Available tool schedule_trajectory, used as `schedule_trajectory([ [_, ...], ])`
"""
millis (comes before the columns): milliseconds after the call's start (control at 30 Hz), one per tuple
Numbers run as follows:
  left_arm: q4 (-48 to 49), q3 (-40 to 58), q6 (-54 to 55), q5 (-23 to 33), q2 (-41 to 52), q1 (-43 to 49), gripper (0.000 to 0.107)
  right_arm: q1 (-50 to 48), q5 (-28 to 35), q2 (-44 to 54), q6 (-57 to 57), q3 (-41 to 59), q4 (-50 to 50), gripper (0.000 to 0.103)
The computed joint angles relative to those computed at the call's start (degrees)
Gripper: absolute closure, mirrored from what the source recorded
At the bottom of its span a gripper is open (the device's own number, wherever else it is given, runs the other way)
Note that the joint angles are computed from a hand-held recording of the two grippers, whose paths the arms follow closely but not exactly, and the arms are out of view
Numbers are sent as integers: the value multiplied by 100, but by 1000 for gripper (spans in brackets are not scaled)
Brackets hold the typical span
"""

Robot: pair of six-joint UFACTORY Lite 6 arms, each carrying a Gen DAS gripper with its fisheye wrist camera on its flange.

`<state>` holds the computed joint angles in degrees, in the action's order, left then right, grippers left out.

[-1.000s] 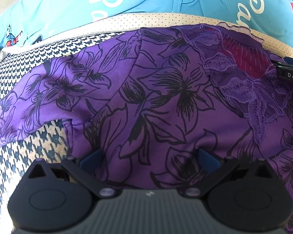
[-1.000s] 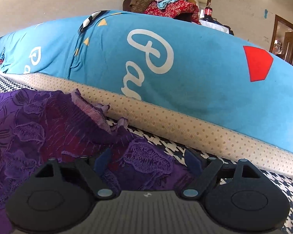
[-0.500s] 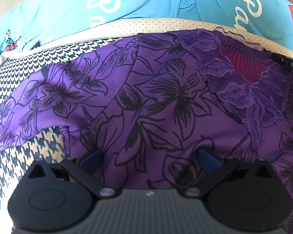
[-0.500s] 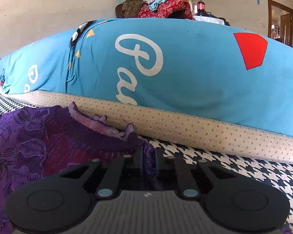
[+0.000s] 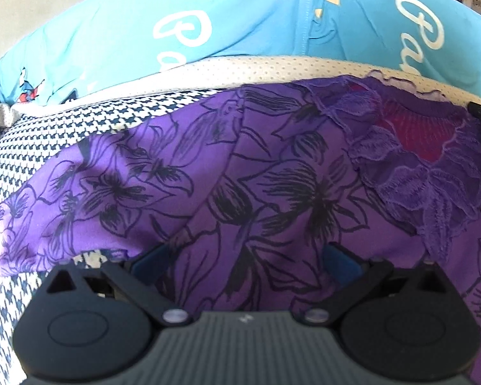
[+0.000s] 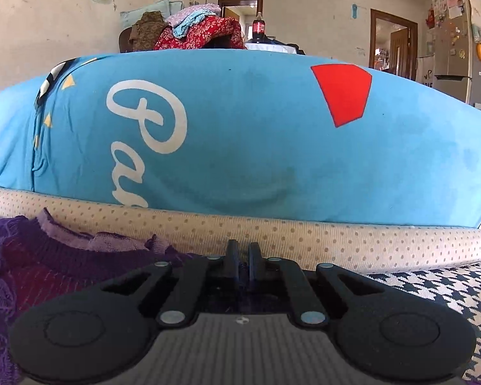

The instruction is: Fold clothes

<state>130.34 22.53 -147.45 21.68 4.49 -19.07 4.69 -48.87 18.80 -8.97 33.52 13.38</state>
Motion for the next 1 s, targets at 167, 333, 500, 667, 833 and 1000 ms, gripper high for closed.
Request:
schedule_trajectory([
  [167, 218, 72, -197, -123, 47, 173, 4, -460, 121, -300, 897, -165, -1216, 91],
  [333, 282, 201, -282, -96, 114, 274, 4, -1063, 269, -434, 2099, -151, -3063, 52],
  [500, 638, 388, -633, -258, 228, 554, 4, -883, 329, -457, 2042, -183, -3163, 46],
  [667, 498, 545, -537, -189, 364, 622, 4, -574, 327, -672, 2050, -300, -3141, 45],
  [833, 605, 771, -635, -362, 498, 974, 4, -98, 519, -788, 2630, -212, -4026, 72],
  [1000, 1075, 819, -1042, -419, 547, 1108, 4, 934, 673, -442, 2283, -12, -3771, 80],
])
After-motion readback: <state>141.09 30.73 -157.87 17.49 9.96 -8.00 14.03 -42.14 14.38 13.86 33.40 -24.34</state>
